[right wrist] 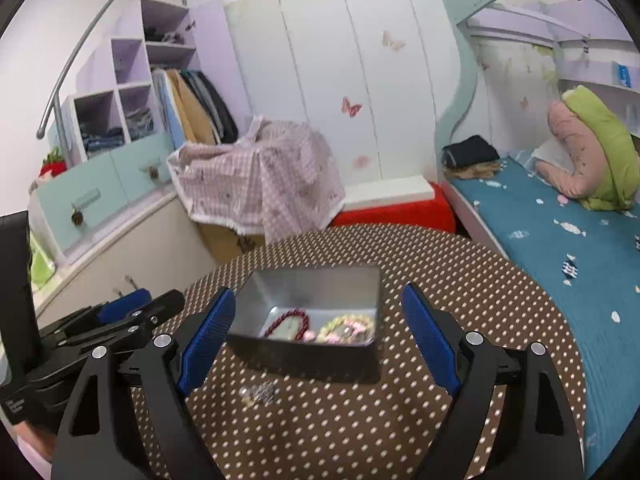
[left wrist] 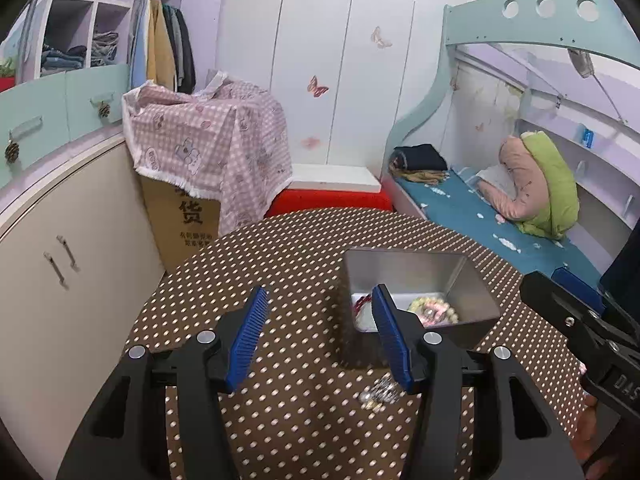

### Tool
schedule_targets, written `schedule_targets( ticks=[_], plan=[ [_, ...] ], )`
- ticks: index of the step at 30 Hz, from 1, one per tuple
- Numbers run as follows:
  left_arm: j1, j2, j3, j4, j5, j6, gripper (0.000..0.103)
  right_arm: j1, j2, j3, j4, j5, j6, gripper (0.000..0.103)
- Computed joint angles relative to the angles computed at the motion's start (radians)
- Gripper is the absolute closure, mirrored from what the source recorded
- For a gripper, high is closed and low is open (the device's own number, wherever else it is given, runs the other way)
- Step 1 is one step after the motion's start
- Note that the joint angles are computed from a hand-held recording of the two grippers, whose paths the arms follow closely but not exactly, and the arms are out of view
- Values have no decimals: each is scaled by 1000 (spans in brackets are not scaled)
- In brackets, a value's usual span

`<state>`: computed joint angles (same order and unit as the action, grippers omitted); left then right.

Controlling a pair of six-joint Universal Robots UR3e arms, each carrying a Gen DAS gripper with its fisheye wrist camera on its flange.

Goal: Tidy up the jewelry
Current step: 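Withdraw both tools from the box toward the silver chain and pearl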

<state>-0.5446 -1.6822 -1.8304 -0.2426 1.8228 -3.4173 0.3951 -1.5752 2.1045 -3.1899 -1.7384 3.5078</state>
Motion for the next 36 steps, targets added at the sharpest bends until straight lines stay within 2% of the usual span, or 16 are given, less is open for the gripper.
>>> schedule_targets(
  ticks=[5, 9, 14, 25, 27, 29, 33, 34, 35, 36],
  plan=[
    [36, 73, -83, -10, -20, 7, 51, 79, 32, -50, 66, -29, 18, 21],
    [70, 139, -153, -26, -39, 14, 50, 120, 66, -109, 169, -6, 30, 21],
    [96, 199, -224, -40, -47, 26, 51, 168, 147, -197, 273, -29, 3, 21],
    [149, 238, -297, -34, -117, 40, 50, 141, 256, -261, 357, -13, -26, 23],
    [150, 228, -296, -28, -125, 45, 50, 130, 272, -280, 376, -5, -42, 34],
    [147, 216, -292, -22, -135, 47, 50, 111, 293, -302, 404, 31, -73, 51],
    [157, 198, -283, -17, -171, 50, 50, 87, 317, -308, 381, 79, -109, 56],
    [156, 190, -278, -16, -175, 51, 50, 78, 316, -311, 385, 106, -124, 69],
    [153, 181, -272, -17, -175, 51, 50, 74, 316, -314, 389, 117, -136, 89],
    [151, 177, -269, -17, -177, 50, 50, 77, 321, -331, 418, 107, -140, 92]
  ],
)
